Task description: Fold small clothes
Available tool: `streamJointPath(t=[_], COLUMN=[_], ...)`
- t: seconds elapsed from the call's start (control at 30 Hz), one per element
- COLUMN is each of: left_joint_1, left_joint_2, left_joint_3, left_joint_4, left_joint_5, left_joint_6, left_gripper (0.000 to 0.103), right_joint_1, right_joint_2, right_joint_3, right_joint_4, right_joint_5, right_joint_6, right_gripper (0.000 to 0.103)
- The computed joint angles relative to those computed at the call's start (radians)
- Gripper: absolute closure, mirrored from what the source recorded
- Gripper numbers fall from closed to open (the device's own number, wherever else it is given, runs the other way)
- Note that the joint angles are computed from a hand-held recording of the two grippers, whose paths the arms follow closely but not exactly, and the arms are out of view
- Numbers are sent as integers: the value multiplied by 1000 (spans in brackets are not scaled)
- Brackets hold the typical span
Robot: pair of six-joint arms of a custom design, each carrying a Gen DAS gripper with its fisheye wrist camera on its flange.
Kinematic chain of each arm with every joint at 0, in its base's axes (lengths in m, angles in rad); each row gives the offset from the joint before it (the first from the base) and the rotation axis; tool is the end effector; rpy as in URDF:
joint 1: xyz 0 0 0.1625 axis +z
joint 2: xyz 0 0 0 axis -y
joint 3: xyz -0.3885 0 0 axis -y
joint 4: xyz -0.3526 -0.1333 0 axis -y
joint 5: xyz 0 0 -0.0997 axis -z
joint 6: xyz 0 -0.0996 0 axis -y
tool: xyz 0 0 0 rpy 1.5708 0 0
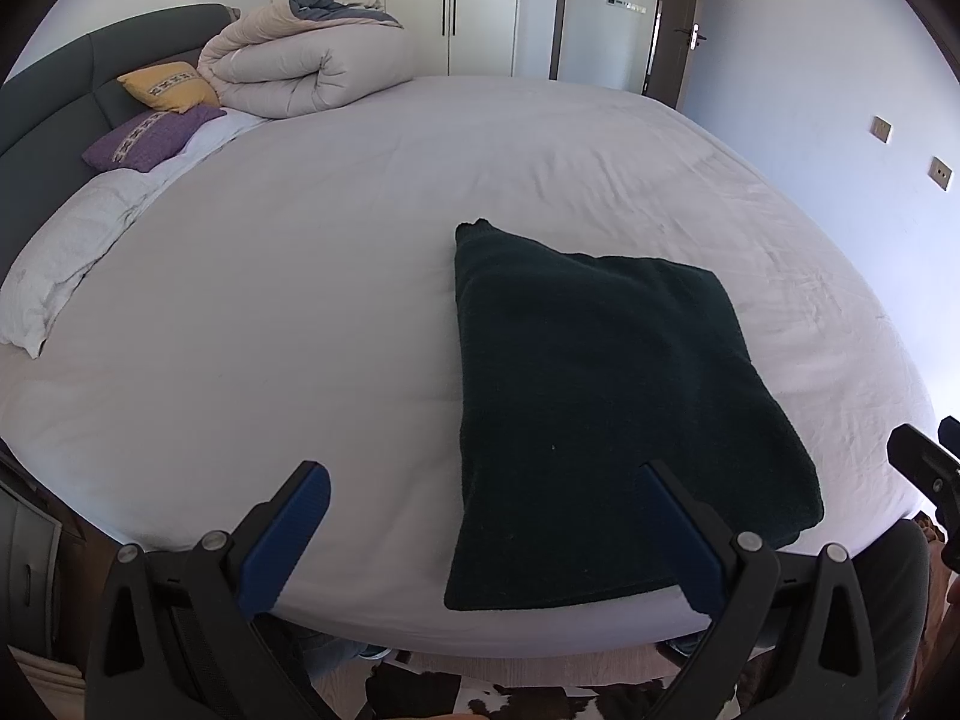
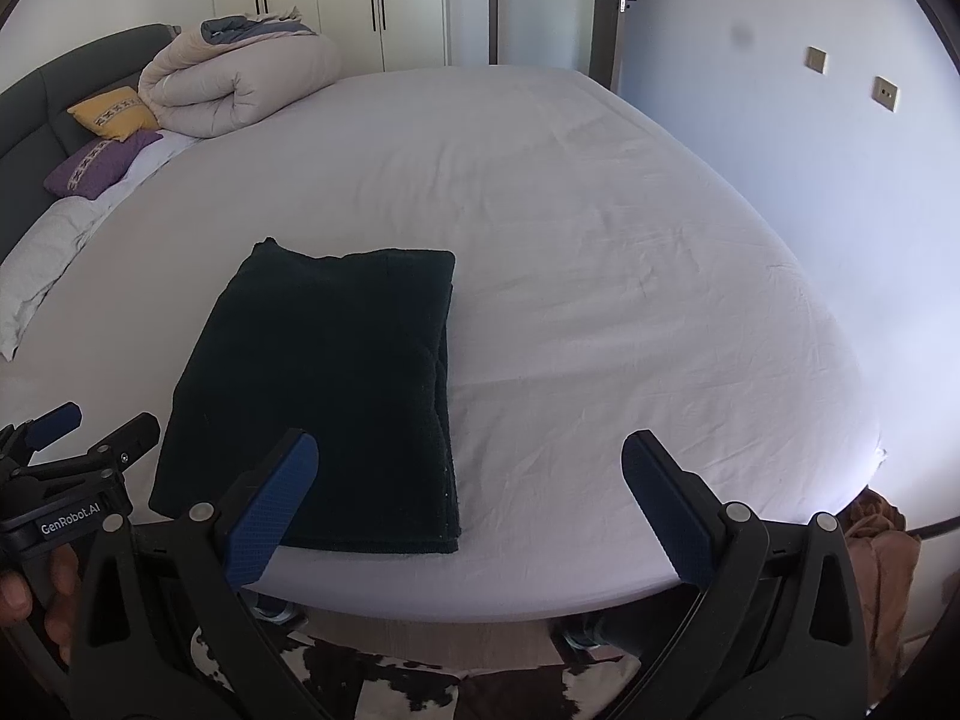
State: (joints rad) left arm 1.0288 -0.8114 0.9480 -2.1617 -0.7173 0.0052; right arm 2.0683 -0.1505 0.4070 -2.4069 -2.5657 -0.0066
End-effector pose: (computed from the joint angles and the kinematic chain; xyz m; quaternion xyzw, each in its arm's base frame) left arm -0.2007 -0.7372 0.3812 0.1499 0.8791 -0.3046 0.3345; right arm 0.4438 -0.7129 0.1405 0.0780 -0.8496 0.3547 0.3826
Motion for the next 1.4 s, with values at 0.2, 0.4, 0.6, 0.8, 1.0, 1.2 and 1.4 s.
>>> streamJointPath(t=[0.2,0.4,0.6,0.8,1.0,1.2,1.4], left_joint_1=[0,-1,-1,-2,-1,1,1], left_joint_2=[0,-1,0,-2,-2,-3,-5], left_joint_3=[2,5,5,8,3,2,9], left_joint_4=[-2,-4,-4,-3,3,4,-2], left_joint_5=[5,8,8,10,8,8,10], left_joint_6=[-1,-5,-4,-8,-11,-11,-7], left_gripper=[0,0,0,0,0,0,0], right_joint_1=[0,-2,0,-3,-1,-1,-1], right_joint_2=[7,10,14,11,20,30,37], right_joint_3=[-16,-22,-24,-22,-41,-58,-74], right_joint_4=[23,28,34,45,58,69,78], right_joint_5=[0,2,0,3,3,2,3], right_joint_6=[16,25,33,46,50,52,49], right_gripper=[0,0,0,0,0,0,0])
